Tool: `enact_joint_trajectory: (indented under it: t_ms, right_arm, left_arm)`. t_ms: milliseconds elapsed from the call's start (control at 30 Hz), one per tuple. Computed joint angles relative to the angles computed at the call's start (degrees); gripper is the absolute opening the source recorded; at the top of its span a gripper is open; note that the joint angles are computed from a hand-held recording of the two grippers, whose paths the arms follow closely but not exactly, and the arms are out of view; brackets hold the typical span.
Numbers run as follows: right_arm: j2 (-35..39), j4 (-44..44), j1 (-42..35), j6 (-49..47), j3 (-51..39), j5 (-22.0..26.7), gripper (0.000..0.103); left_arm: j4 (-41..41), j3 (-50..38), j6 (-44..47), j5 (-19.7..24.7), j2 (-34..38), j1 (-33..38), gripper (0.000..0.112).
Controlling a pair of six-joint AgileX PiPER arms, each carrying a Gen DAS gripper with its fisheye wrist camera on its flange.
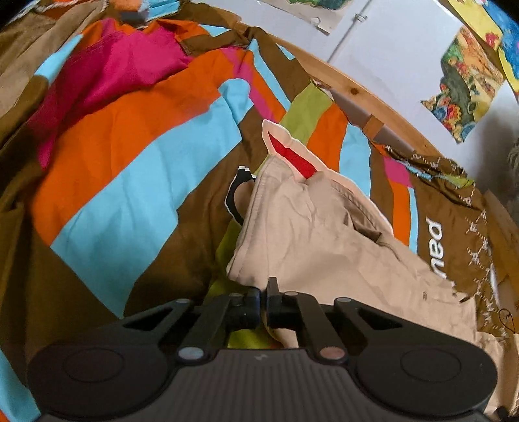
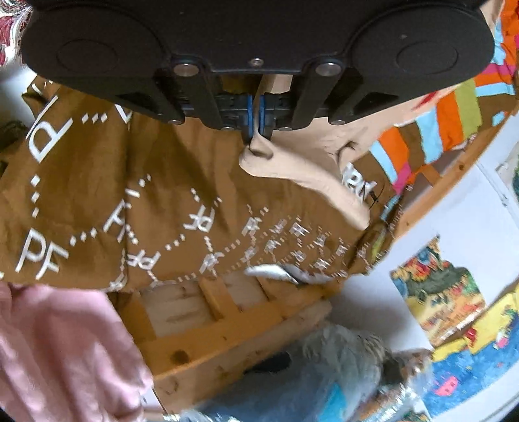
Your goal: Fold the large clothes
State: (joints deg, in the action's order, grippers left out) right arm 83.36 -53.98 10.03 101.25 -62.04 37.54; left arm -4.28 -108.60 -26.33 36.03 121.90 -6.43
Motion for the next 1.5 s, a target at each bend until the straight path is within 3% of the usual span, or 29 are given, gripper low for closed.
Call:
enact_joint_trajectory:
  t_ms: [167, 333, 600, 933, 1067, 1300, 1400, 1500]
  right_arm:
    - [2.41, 1.67, 0.2, -0.99, -1.4, 2.5, 0.027]
    - [3.01, 1.92, 1.02, -0.14, -1.28, 4.61, 0.072]
    - [3.76, 0.29, 2.33, 1.77, -1.66, 7.98, 0.082]
    - [8.45, -9.95, 8.88, -3.29, -5.87, 14.6, 0.092]
    - [11.09, -16.95, 11.45, -7.85, -6.66, 11.15, 0.094]
    - [16.66, -33.21, 14.02, -16.79, -6.87, -0.79, 0.095]
    - [19.39, -36.67, 14.01, -19.34, -8.3, -2.95, 0.096]
    - [21.04, -32.99, 14.17, -24.08, -9.22, -3.69, 0.096]
  left_arm:
    - [4.16, 0.04, -1.68, 0.29, 0.09, -1.17, 0.006]
    - [5.17, -0.09, -2.23, 1.11, 0.05, -1.44, 0.009]
    - [5.65, -2.0, -2.76, 3.28, 1.25, -1.47, 0.017]
    - [3.45, -1.85, -0.29, 2.34, 2.53, -1.54, 0.053]
    - [2.68, -3.32, -0.47, 2.12, 4.18, -1.74, 0.059]
    - [4.34, -5.91, -3.33, 2.87, 6.29, -2.18, 0.065]
    - [4.92, -5.02, -4.04, 2.28, 5.78, -2.12, 0.063]
    - [6.7, -5.36, -6.55, 2.84, 5.6, -2.29, 0.05]
